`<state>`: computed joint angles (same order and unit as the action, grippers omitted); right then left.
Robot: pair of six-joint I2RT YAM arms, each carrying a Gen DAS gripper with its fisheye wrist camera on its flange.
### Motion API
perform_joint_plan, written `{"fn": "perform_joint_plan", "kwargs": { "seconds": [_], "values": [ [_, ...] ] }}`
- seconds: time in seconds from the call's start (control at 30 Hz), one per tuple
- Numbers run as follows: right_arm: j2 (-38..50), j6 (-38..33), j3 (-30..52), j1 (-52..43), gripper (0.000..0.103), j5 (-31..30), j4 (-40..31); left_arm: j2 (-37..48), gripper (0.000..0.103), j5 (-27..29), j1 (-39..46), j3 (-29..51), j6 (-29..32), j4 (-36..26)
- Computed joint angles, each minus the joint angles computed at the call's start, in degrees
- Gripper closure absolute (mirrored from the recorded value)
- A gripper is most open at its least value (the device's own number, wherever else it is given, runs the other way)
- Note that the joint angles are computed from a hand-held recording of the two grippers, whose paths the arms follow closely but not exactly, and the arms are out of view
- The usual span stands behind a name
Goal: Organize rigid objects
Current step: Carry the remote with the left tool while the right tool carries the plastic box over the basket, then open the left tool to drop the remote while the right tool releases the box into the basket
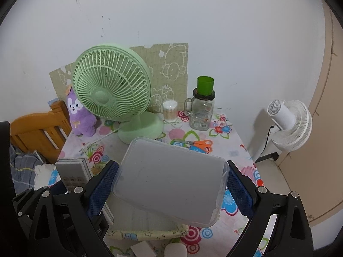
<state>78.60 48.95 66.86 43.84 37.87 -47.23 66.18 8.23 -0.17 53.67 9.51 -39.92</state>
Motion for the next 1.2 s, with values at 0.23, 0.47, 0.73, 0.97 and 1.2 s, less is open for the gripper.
{"fn": "perform_joint_plan", "kwargs": {
  "seconds": [0.23,0.47,0.73,0.97,1.2],
  "values": [
    [2.9,-2.0,-2.5,-2.3,0.006,-2.9,5.7,4.9,0.056,-0.9,0.0,-1.4,-0.9,3.8],
    [6.3,-3.7,-5.1,-3.7,0.006,-5.8,10.6,9.8,0.056,-2.0,-0.1,-3.6,-1.5,7.6],
    [9.7,-5.6,-7.8,-5.0,0.006,-8.3,16.0,14.3,0.056,-2.9,-0.2,-5.2,-0.7,10.1],
    [12.2,-7.9,-10.1,-6.6,0.006,-10.0,21.6,16.2,0.056,-3.9,-0.8,-6.2,-1.3,11.9],
    [13.4,-9.5,-11.3,-7.4,0.006,-11.0,26.0,16.7,0.036,-3.2,-1.7,-6.6,0.0,12.6]
  ]
}}
